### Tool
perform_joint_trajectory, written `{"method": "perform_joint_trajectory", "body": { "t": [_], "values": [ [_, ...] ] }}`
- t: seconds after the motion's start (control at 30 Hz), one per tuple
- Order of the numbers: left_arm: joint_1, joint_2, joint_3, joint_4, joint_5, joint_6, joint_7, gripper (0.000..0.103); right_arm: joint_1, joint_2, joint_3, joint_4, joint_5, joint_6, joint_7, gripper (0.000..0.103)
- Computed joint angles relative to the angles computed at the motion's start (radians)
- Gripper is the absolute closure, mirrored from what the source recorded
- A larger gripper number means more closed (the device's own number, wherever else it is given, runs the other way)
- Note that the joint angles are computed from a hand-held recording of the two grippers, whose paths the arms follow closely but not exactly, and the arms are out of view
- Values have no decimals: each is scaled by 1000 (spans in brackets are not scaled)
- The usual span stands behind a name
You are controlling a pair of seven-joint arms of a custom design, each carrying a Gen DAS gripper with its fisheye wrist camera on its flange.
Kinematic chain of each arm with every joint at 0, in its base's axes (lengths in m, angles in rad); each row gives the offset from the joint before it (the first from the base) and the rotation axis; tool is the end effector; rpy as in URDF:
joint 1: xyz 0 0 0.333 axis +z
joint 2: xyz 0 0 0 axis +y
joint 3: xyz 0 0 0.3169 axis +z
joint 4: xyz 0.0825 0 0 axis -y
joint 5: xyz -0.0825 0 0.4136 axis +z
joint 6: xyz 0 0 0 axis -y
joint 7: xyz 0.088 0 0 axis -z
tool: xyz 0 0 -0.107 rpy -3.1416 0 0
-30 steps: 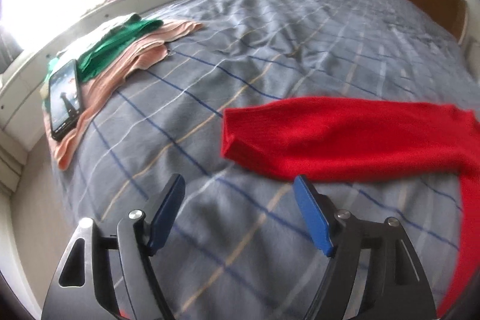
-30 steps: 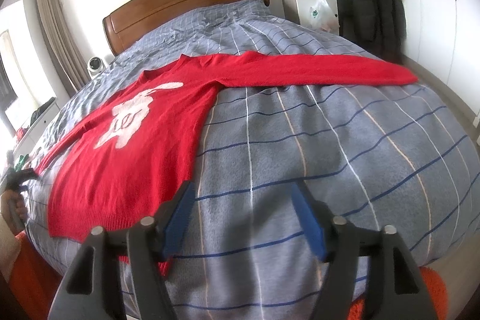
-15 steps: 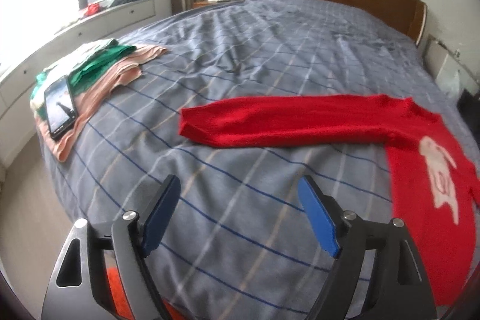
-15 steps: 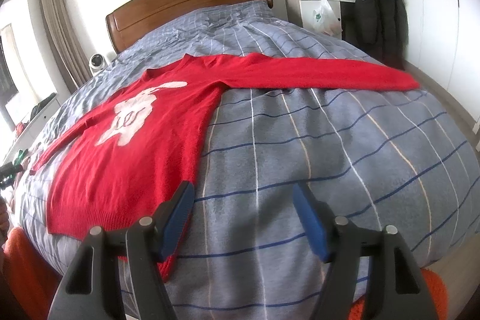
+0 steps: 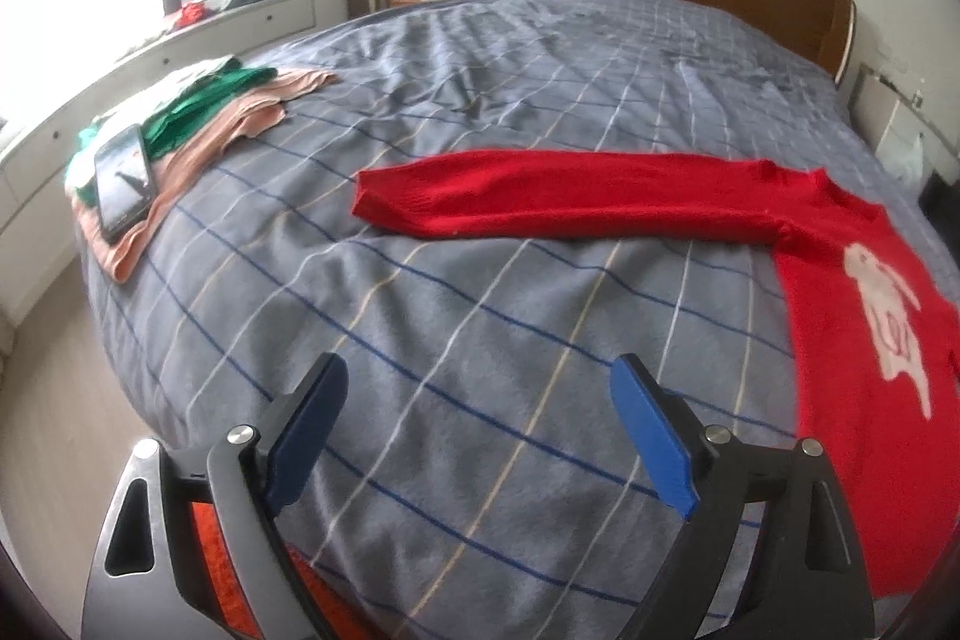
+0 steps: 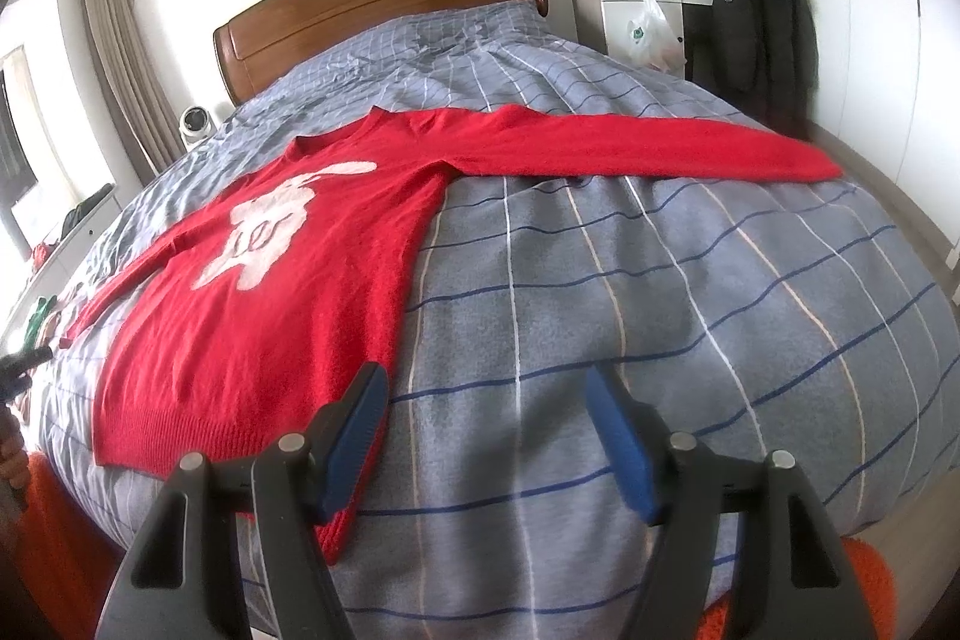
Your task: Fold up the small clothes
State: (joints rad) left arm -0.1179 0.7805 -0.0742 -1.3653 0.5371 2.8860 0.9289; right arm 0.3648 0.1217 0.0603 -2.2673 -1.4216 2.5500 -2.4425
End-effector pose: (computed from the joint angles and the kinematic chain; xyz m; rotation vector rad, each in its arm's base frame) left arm 0.7894 -0.1669 0.3206 -1.7984 1.7578 -0.7629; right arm 0.5038 0.2426 0.2930 -1.0842 2.2106 -0.8307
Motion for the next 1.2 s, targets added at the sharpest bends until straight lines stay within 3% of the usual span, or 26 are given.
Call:
{"method": "perform_joint_trajectory", "body": {
  "t": [0.13,0.5,0.77,1.2],
  "values": [
    [-26,-8,38,-16,32,19,-39,13,0,-1,-1,-1,-1,2,-3,35],
    [-35,-10,57,-17,65,21,-91,13,3,8,-2,4,0,-1,-3,35],
    [-69,-20,103,-33,136,56,-153,13,3,7,-2,3,0,-2,-1,35],
    [-71,-24,112,-33,173,52,-200,13,1,4,-2,0,-4,-2,5,35]
  ]
}}
